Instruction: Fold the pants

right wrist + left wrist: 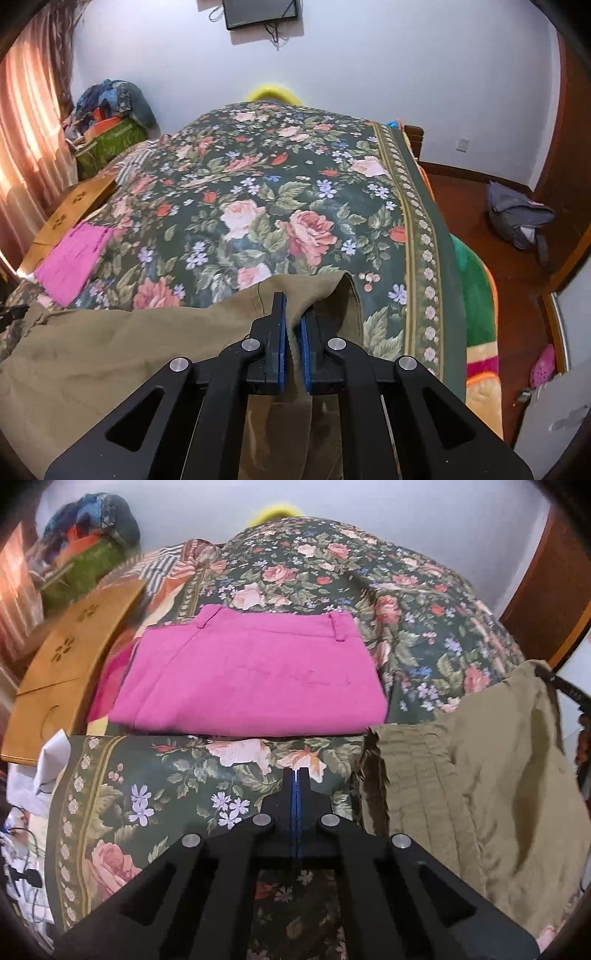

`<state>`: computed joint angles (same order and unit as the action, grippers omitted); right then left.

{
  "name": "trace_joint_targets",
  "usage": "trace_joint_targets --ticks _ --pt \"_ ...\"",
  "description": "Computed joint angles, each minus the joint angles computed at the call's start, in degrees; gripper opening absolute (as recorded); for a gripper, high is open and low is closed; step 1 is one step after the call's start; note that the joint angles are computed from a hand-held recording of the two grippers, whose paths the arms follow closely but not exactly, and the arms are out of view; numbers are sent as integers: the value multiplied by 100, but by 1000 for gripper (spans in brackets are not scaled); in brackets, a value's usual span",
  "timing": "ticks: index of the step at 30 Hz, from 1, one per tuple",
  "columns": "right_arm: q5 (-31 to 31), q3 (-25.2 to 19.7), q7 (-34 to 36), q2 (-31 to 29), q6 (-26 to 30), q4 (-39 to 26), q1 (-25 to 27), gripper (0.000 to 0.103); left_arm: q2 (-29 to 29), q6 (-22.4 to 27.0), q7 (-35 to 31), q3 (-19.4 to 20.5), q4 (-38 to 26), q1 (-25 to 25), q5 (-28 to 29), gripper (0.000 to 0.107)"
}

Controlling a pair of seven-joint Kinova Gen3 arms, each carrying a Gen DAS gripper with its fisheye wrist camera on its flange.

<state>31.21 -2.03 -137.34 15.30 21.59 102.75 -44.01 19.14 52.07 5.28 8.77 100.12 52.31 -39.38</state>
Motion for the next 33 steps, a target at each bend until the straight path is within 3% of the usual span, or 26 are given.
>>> trace_joint_targets --ticks 3,5,7,9,15,17,20,23,25,31,33 --pt "95 72 -189 -23 81 7 -70 6 -62 -140 0 9 -35 16 -122 6" --pt "32 -6 -165 -98 33 89 20 6 -42 -287 -152 32 -140 -62 -101 35" --pt "-30 -85 -91 -155 38 135 85 6 40 -407 -332 -127 -305 -6 -21 56" --pt "-4 -121 -74 -190 72 161 82 6 159 -585 -698 -104 -483 -150 146 59" --pt "-294 -283 163 -238 -74 224 294 6 778 -970 -2097 1035 -917 -1629 1125 75" --pt "-353 -279 218 -246 -114 256 306 6 895 -1290 -2488 968 -887 -1721 1556 76" --pt "-444 -273 299 -234 -174 310 328 6 810 -1417 -2585 272 -840 -1163 1772 67" --pt "-472 -205 292 -230 -226 366 306 6 799 -1095 -2355 -434 -1022 -407 1618 58" --pt "-542 -226 340 -238 -309 414 364 6 795 -848 -2117 -654 -1133 -62 1344 55" --pt "654 443 -637 -236 -151 400 -546 6 792 3 -1273 -808 -1395 565 304 52" --pt "935 286 -859 -161 9 274 -489 5 779 158 -1184 -707 -1408 507 232 52"
